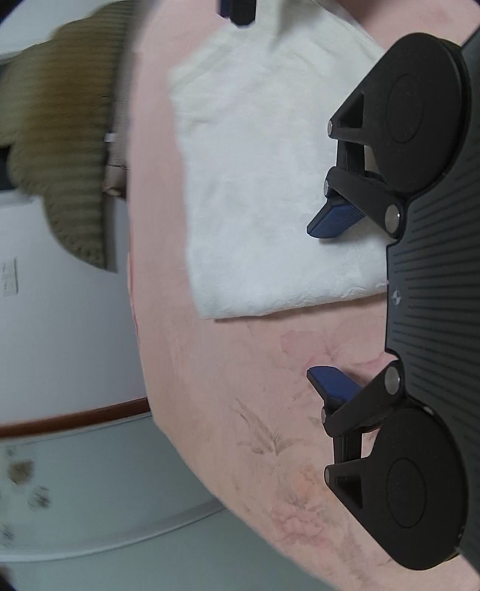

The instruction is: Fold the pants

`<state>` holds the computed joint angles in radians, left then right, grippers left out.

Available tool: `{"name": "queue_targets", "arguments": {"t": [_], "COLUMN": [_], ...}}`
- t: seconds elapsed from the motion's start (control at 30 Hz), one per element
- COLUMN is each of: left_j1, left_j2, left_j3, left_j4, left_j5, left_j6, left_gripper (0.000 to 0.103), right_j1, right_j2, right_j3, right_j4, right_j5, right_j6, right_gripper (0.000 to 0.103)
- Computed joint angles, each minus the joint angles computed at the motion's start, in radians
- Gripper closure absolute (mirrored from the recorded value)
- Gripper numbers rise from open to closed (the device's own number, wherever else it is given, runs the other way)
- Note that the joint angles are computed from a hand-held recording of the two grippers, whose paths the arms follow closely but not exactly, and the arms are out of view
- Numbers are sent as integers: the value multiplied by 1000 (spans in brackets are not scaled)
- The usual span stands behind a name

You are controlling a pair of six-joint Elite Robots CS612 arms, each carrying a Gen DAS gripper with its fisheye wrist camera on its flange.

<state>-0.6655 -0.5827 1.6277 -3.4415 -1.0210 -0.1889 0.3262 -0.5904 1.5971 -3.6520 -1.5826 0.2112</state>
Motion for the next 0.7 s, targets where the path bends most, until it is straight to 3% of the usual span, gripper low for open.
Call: {"name": "queue_targets", "arguments": {"t": [0.03,0.1,0.17,0.23,0.3,0.4,0.57,0.7], "left_j1": [-9,-29,-43,-55,-63,-70,-79,-85], "left_j2": [9,14,5,-10,-33,-64,-93,-96], "left_j3": [-2,-1,22,52,90,138,185,192], "left_j4": [-19,-45,-78,-95,-94,-84,-46,-3], "left_j5": [43,123,164,182,148,78,-7,-17], "left_j6": [23,44,52,33,-9,-94,-217,-246], "left_gripper": [21,20,19,17,10,9,6,6], "right_j1": [4,23,33,26,37,65,89,108], "right_j2": [1,5,-4,-17,-25,-41,-65,-78], "right_j3": [-4,-13,-6,21,39,57,93,116], "right_j4": [27,81,105,66,40,54,34,47], "right_j5": [13,-61,-122,-76,-89,-147,-134,-149], "right_j6": [-24,-63,-4,68,72,26,-6,-18], "right_gripper": [43,43,42,40,35,31,26,25]}}
